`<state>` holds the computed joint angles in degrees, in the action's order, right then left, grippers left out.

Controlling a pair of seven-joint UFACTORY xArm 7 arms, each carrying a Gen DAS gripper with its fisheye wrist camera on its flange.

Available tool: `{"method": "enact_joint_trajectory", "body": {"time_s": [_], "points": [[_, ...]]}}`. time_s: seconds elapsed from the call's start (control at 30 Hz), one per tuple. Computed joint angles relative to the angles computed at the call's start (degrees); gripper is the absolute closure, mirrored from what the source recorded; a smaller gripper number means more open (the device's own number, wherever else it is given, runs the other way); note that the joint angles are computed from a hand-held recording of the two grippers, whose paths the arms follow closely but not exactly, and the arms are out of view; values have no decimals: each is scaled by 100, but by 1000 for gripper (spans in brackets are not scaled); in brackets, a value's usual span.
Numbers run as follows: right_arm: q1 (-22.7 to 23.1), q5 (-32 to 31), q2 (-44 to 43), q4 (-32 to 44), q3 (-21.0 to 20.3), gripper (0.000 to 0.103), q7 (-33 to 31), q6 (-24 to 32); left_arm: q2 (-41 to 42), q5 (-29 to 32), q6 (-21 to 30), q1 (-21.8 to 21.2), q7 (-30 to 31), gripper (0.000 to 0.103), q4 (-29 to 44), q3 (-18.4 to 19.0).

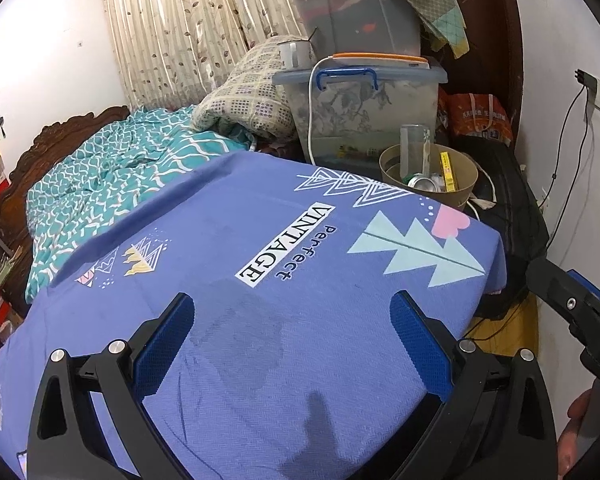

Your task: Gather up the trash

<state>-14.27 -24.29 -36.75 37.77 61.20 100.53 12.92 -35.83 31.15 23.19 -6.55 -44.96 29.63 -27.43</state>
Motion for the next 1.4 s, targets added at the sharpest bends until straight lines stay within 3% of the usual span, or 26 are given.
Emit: {"method": "enact_joint_trajectory", "body": {"time_s": [0.47, 1.4], "points": [[-56, 19, -3, -35, 59, 3, 20, -71, -13, 160, 73, 125, -173, 8, 15, -145], [-217, 166, -50, -27, 282, 3, 20, -147, 91, 364, 336, -25, -338, 9, 115, -26]]}}
